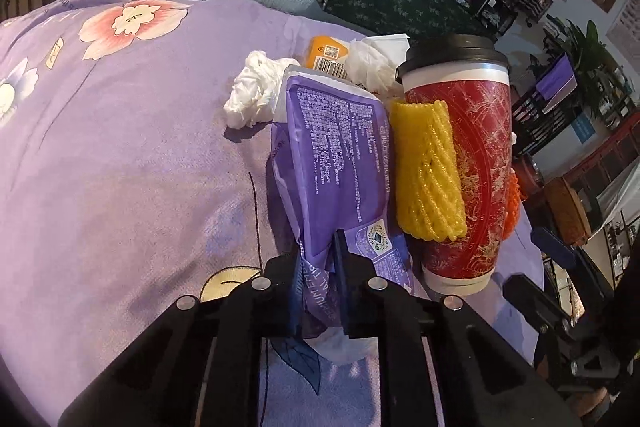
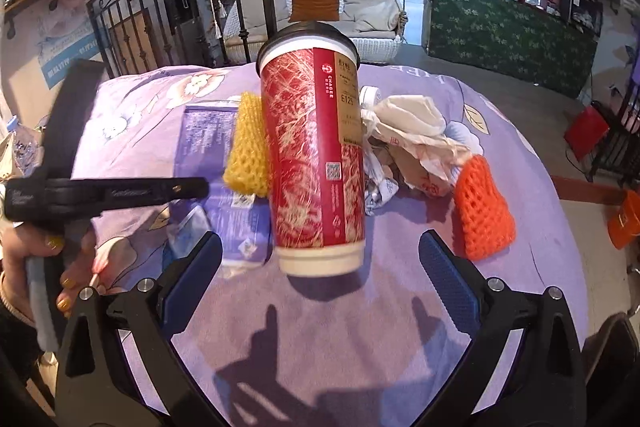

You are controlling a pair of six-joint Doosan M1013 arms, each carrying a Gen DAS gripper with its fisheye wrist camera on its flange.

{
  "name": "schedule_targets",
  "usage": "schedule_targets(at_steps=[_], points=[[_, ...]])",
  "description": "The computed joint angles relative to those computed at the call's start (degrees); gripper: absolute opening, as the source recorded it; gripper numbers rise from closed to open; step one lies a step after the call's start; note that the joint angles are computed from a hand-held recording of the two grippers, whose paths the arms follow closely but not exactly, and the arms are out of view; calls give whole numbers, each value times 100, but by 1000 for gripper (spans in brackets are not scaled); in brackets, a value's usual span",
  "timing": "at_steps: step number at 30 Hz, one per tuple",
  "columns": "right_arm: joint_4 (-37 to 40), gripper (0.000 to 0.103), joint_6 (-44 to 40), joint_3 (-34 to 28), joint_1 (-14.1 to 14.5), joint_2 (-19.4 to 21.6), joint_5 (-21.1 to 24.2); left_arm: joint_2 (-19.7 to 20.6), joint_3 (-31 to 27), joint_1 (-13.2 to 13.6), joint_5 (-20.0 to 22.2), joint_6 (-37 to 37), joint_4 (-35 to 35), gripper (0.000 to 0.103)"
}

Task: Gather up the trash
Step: 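Grasp the purple snack bag with the left tool while the right tool grasps the red cup, then carry the purple bag with the left tool while the right tool drops the red cup into the black bin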

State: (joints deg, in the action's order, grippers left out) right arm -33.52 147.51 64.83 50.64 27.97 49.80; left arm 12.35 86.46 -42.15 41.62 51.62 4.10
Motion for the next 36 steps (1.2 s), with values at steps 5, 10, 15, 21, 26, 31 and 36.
schedule_targets(at_steps=[5, 10, 15, 21, 26, 31, 36], points=[[396, 94, -393, -367, -190, 207, 56, -122, 146, -50, -156, -152, 286, 11], [916, 88, -738, -778, -349, 445, 117, -212, 213, -69, -211, -215, 518, 10], [1361, 88, -983, -1110, -451, 661, 213, -325, 332, -185, -163, -797, 1356, 10], [1397, 74, -1113, -1416, -445, 901, 431, -406, 491, -247, -235, -1297, 1645, 10], [946, 73, -838, -1276, -345, 837, 376, -477, 576, -322, -287, -1592, 1839, 10], [707, 73, -348, -805, -255, 532, -29, -589, 630, -467, -301, -1989, 2387, 10], [295, 73, 297, -303, -116, 180, -323, -688, 678, -596, -416, -2189, 2715, 10]])
